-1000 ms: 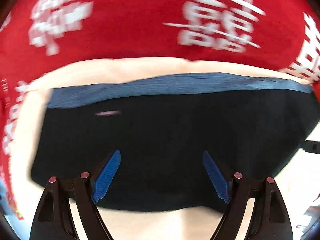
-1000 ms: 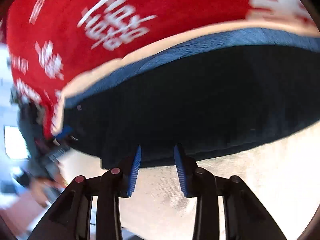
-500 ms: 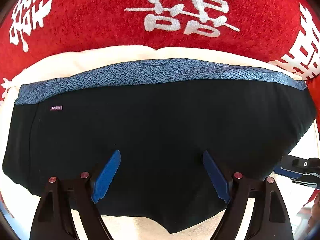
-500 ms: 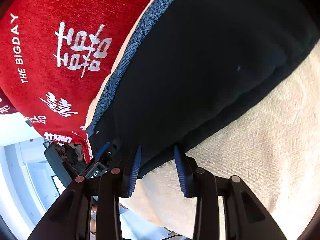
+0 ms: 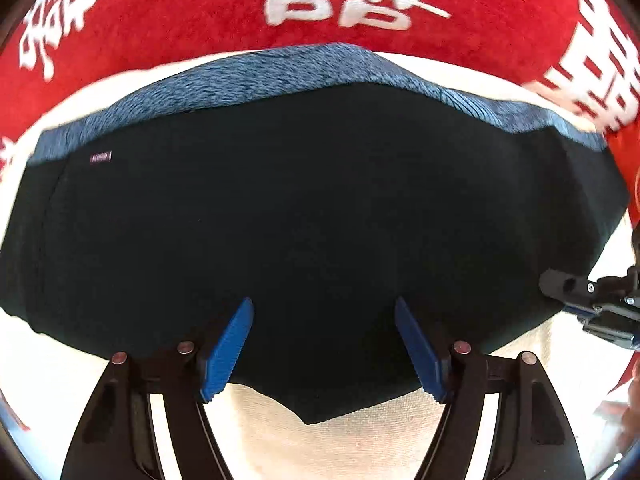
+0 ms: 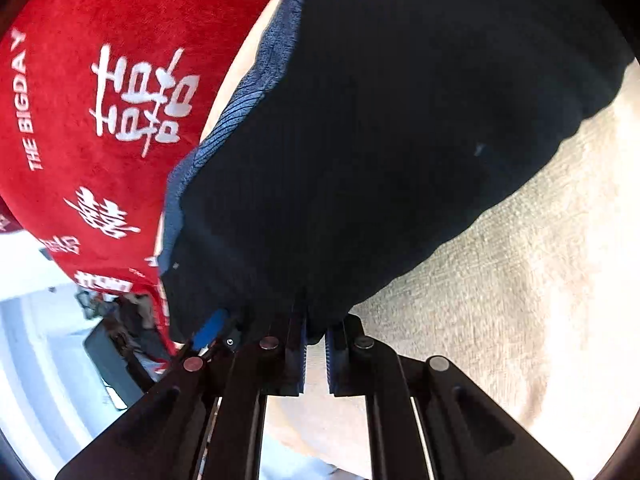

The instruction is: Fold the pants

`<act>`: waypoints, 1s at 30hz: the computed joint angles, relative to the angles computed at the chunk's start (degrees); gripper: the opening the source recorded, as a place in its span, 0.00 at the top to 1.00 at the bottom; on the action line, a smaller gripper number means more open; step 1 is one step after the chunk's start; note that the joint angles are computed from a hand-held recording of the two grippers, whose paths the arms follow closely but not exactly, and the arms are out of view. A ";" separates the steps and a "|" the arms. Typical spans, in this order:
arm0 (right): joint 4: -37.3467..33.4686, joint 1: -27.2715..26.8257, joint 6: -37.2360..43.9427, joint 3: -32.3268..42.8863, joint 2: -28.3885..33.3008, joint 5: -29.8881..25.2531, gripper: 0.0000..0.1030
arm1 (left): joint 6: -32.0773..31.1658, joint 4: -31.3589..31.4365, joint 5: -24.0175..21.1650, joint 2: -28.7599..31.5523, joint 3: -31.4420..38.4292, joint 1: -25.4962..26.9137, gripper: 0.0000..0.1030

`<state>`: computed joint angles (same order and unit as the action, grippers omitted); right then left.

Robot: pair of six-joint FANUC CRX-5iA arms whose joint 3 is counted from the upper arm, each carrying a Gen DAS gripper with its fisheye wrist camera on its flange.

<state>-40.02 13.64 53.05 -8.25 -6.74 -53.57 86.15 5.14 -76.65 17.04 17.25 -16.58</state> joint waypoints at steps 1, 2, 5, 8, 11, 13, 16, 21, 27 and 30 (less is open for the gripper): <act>-0.50 -0.70 0.94 0.65 0.21 -1.44 0.85 | -0.02 -0.06 0.09 -0.06 0.01 -0.02 0.26; 1.09 -0.60 0.54 1.64 0.33 -3.61 0.75 | -0.10 -0.66 0.13 -0.19 0.19 -0.25 0.26; 9.73 1.17 1.99 2.60 -2.56 -5.86 0.73 | 0.50 -2.89 -0.95 0.23 2.06 -1.00 0.26; 18.67 2.18 4.18 4.63 -2.45 -7.08 0.73 | 3.01 -3.85 -3.06 1.90 4.91 -1.07 0.26; 15.16 -1.76 9.84 10.71 2.53 -10.43 0.72 | 4.08 -4.24 -1.55 2.07 6.95 -0.46 0.26; 12.15 -2.92 13.55 15.80 6.98 -12.54 0.68 | 4.11 -4.99 -0.79 3.01 8.88 -0.14 0.26; 11.90 -0.49 15.98 22.58 13.27 -13.27 0.68 | 3.84 -7.43 -1.69 6.20 13.51 0.14 0.26; 13.63 4.26 17.65 33.50 24.81 -18.47 0.70 | 4.40 -11.13 -1.10 9.02 15.10 1.37 0.26; 24.46 10.28 21.66 36.65 26.33 -15.42 0.63 | -0.28 -10.36 4.09 3.46 9.35 3.75 0.26; 22.21 12.34 28.62 47.37 32.28 -21.11 0.50 | 1.71 -12.12 4.96 0.97 7.76 6.99 0.26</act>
